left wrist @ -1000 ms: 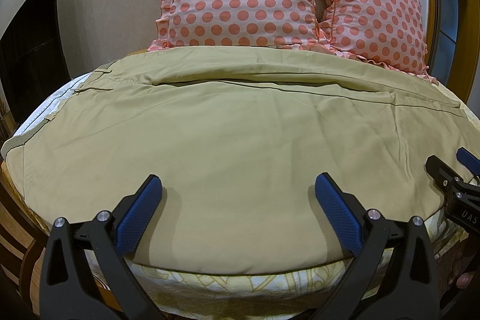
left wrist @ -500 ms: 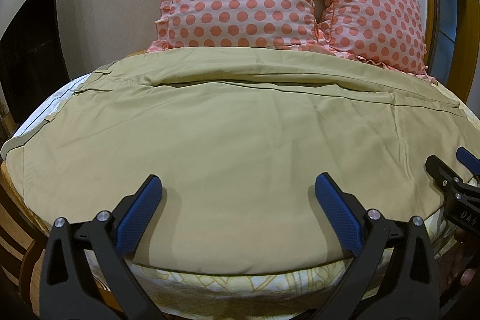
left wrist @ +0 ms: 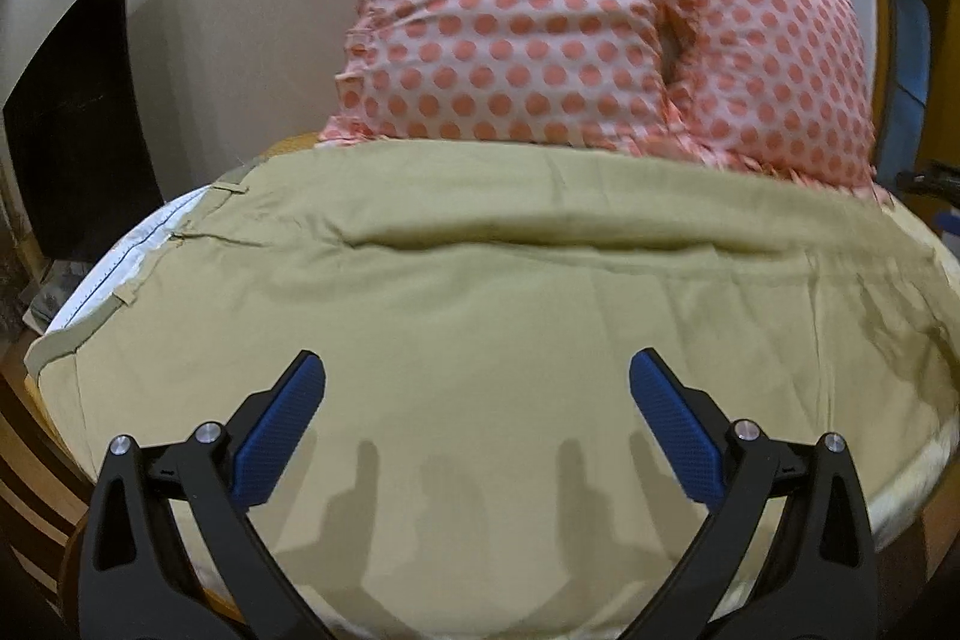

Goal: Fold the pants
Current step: 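Grasp the khaki pants leg hem with the right tool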

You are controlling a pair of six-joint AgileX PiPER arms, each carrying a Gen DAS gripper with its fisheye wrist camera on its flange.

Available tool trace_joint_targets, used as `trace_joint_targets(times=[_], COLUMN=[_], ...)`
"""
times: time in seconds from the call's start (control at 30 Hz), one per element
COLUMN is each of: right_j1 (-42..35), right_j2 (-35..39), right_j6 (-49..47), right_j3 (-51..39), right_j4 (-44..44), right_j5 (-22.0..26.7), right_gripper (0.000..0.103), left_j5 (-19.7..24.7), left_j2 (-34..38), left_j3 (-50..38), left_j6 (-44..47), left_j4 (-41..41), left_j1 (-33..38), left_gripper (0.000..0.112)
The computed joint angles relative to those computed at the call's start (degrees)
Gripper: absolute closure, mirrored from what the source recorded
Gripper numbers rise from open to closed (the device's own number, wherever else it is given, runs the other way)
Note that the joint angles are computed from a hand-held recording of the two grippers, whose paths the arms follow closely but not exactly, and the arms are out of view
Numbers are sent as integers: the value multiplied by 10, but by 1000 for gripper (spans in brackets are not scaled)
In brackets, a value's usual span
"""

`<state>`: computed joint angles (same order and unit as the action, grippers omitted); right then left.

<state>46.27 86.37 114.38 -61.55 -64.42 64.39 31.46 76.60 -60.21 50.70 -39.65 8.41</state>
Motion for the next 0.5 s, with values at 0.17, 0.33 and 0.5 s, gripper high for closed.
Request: trace_joint_targets(times=[0.17, 0.33, 0.5], right_j1=[-251, -386, -406], right_j2=[104, 220, 297], right_j6=[-170, -247, -294], right_j3=[-154, -305, -399], right_j4=[113, 240, 231], right_j5=[-56, -75, 3], right_gripper=[25, 37, 52], left_j5=[17, 1, 1], left_j2=[43, 71, 98], left_j3=[-65, -93, -110], left_j6=[-43, -65, -77], left_j4=[15, 37, 50], left_j1=[-3, -17, -22], left_gripper=[11, 11, 11])
